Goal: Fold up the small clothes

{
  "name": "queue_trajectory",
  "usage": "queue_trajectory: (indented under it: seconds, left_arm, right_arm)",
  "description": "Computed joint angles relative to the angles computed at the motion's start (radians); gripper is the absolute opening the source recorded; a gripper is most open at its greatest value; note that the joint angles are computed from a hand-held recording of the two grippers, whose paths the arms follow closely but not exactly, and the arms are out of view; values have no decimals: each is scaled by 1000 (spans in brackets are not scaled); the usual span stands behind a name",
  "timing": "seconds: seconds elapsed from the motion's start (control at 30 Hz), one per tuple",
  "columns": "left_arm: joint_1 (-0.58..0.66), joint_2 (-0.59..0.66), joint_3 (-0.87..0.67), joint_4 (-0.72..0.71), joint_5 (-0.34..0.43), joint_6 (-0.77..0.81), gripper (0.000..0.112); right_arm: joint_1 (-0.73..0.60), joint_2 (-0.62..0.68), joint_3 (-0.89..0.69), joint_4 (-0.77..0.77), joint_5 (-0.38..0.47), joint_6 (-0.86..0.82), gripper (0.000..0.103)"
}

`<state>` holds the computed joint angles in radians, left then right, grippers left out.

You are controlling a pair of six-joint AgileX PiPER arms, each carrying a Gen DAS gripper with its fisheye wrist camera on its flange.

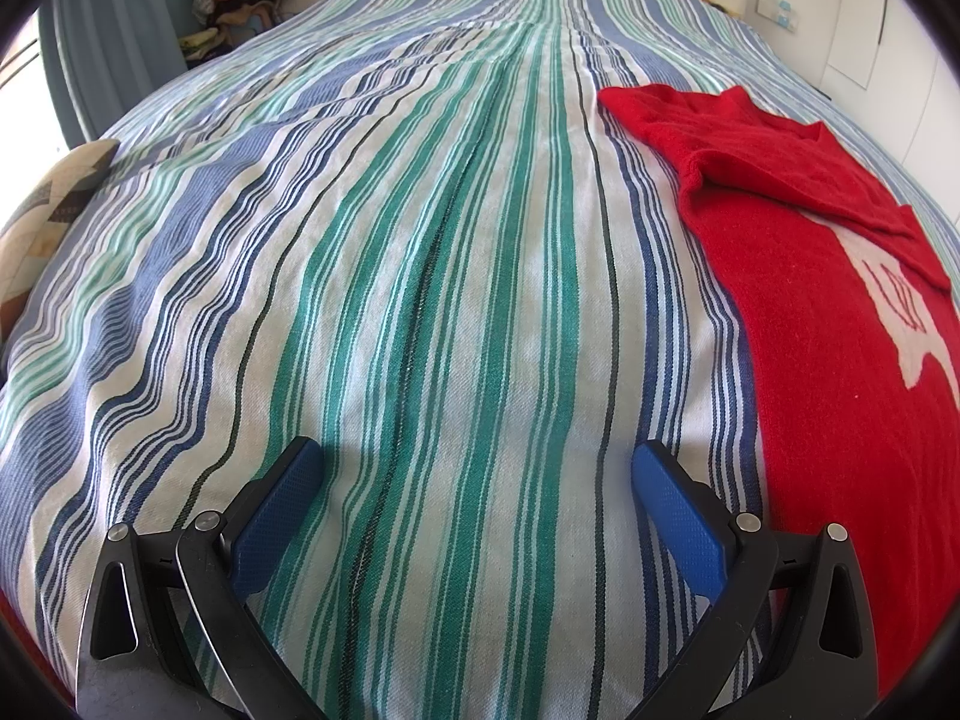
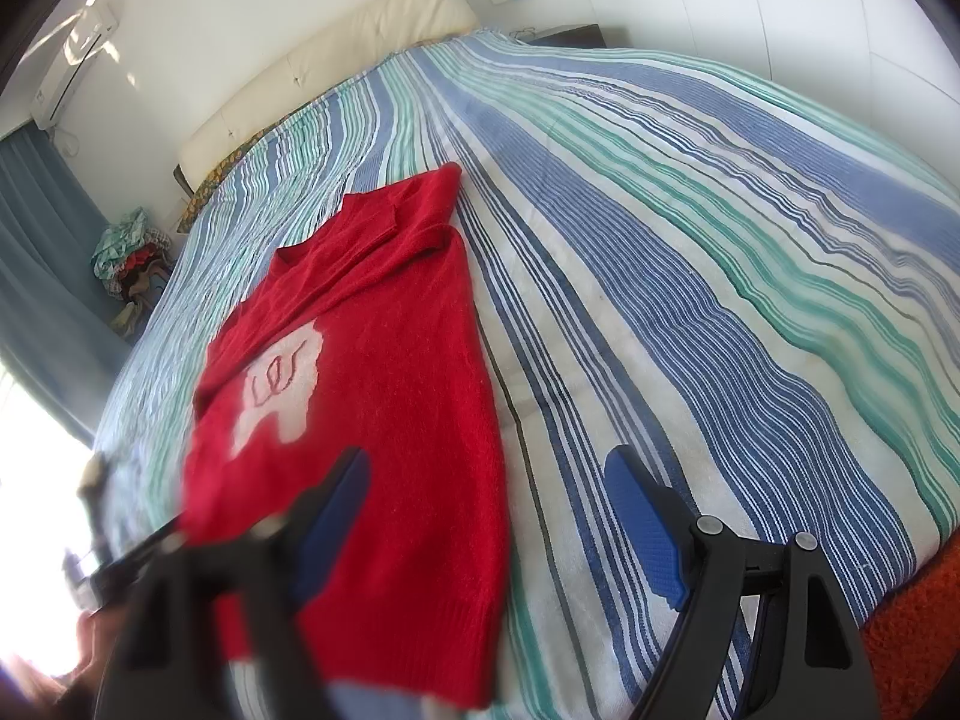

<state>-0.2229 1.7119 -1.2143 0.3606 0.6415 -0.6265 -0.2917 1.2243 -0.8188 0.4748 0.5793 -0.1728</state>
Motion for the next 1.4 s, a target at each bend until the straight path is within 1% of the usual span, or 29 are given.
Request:
queue_trajectory:
  seconds: [0.2, 0.33, 0.43, 0.5, 0.6, 0.67, 0.73, 0.8, 0.83, 0.87, 0.9, 0.97, 1.03, 1.1, 1.17, 1.23, 1.27, 1.3, 1.37, 1.4]
  left_arm:
    - [10, -19, -4, -24, 9, 22, 102]
    - [-17, -85, 12, 76, 17, -69, 101]
    - [-63, -139, 7, 97, 22, -38, 101]
    - [-94, -170, -2, 49, 27, 32, 101]
    - [-130, -201, -5, -102, 32, 195, 102]
    - [-148, -196, -7, -226, 47, 319, 102]
    - [-172, -155, -20, -330, 93, 426, 102]
    - [-199, -81, -55, -353, 187, 472, 101]
    - [-230, -67, -51, -323, 217, 448, 101]
    - [-239, -77, -34, -305, 209, 442, 101]
    - [-236, -94, -25, -310, 205, 456, 101]
    - [-206, -104, -45, -345, 253, 511, 101]
    - [-175, -131, -46, -356, 283, 527, 101]
    - [-135, -178, -27, -364, 288, 531, 101]
    - [-86, -218, -12, -394, 290, 544, 101]
    - [-13, -235, -4, -500, 295, 605, 101]
    - [29, -227, -4, -587, 303, 664, 101]
    - [63, -207, -8, -672, 318, 721, 98]
    - [72, -161, -15, -779, 354, 769, 80]
    - [71, -125, -30, -806, 372, 788, 69]
  right_arm:
    - [-3, -5, 4, 3, -1, -3, 80]
    - [-10, -9, 7, 12, 0, -11, 80]
    - [-14, -4, 7, 26, 1, -21, 80]
    - [-15, 2, 5, 31, 3, -26, 80]
    - [-10, 7, 3, 34, 3, -29, 80]
    - [-6, 6, 5, 34, 1, -30, 80]
    - [-4, 7, 6, 32, 0, -27, 80]
    - [-1, 8, 6, 27, 0, -21, 80]
    - [0, 10, 1, 15, 3, -11, 80]
    - [-1, 10, -7, 4, 14, 1, 80]
    - [-12, 12, -22, 10, 38, -7, 80]
    - [-50, 14, -67, 43, 120, -66, 80]
    - [-59, 26, -134, -13, 221, -84, 80]
    - [-56, 52, -201, -91, 333, -96, 80]
    - [-66, 70, -234, -111, 432, -138, 80]
    - [-92, 88, -243, -78, 525, -196, 80]
    - [-108, 95, -238, -46, 563, -225, 80]
    - [-124, 103, -228, -8, 590, -250, 80]
    - [-158, 124, -202, 77, 625, -286, 80]
    - [-171, 135, -184, 120, 627, -294, 80]
